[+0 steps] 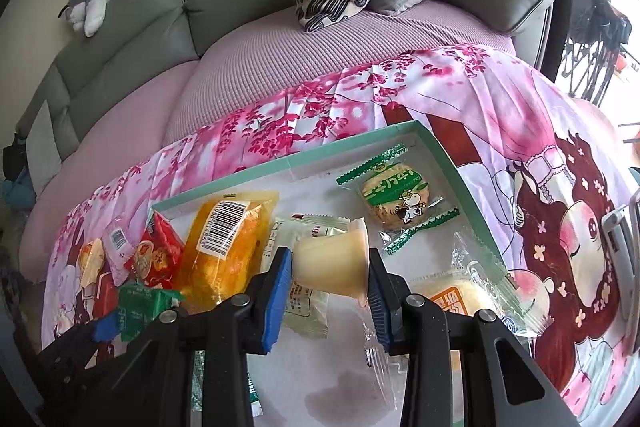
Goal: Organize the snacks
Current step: 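Carry the green box with left tool while right tool carries the jelly cup to the tray, then open left tool releasing the green box in the tray while right tool releases the jelly cup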
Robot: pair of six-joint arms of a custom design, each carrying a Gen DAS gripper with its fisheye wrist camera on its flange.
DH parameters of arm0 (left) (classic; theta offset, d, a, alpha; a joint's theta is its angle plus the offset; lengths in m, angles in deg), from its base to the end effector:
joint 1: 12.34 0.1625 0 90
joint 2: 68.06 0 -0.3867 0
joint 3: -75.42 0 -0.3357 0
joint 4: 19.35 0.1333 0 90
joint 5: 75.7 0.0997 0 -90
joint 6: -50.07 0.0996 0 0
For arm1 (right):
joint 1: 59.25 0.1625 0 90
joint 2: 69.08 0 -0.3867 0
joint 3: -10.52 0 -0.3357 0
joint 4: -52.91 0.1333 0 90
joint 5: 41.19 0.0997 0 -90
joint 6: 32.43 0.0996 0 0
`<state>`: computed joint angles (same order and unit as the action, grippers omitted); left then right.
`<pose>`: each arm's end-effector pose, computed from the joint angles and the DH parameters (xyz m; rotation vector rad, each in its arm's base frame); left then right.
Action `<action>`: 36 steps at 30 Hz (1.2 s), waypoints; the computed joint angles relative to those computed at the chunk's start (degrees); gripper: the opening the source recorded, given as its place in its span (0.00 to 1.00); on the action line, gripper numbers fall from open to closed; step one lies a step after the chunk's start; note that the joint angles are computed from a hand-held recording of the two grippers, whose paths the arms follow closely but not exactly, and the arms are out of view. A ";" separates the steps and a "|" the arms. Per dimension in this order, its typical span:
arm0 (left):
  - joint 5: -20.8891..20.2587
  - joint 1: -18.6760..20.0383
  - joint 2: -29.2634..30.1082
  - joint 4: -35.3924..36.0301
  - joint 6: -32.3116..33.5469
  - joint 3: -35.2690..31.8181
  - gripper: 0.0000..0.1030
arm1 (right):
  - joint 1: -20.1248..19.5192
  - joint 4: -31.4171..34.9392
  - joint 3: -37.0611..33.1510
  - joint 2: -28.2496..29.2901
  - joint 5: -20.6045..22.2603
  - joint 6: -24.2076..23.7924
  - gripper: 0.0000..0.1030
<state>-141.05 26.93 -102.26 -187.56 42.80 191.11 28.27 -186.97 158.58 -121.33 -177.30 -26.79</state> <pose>-0.2484 -0.4290 -0.0482 1.0264 2.5293 -0.2208 0.0477 -0.3195 0.1745 -0.6140 -2.0980 1.1147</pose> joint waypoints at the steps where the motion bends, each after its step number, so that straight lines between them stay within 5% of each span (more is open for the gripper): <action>1: -0.01 0.18 0.21 -0.25 0.03 -0.21 0.67 | -0.10 -0.03 0.05 -0.03 0.05 0.05 0.38; 20: 0.68 -0.81 0.98 -1.27 0.31 -0.84 0.68 | -0.09 2.74 0.18 -1.50 -1.19 1.15 0.38; 26: 0.73 -1.58 -0.35 -2.37 0.20 0.18 0.77 | 0.27 2.62 0.47 -1.91 -1.84 1.26 0.38; 36: 1.34 -1.98 -2.05 -2.92 -0.26 0.96 0.79 | 0.79 4.15 0.03 -1.92 -2.79 0.91 0.38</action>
<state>-139.71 24.95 -104.32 -190.48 42.55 192.06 29.06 -182.83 158.60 -123.25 -180.10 -25.89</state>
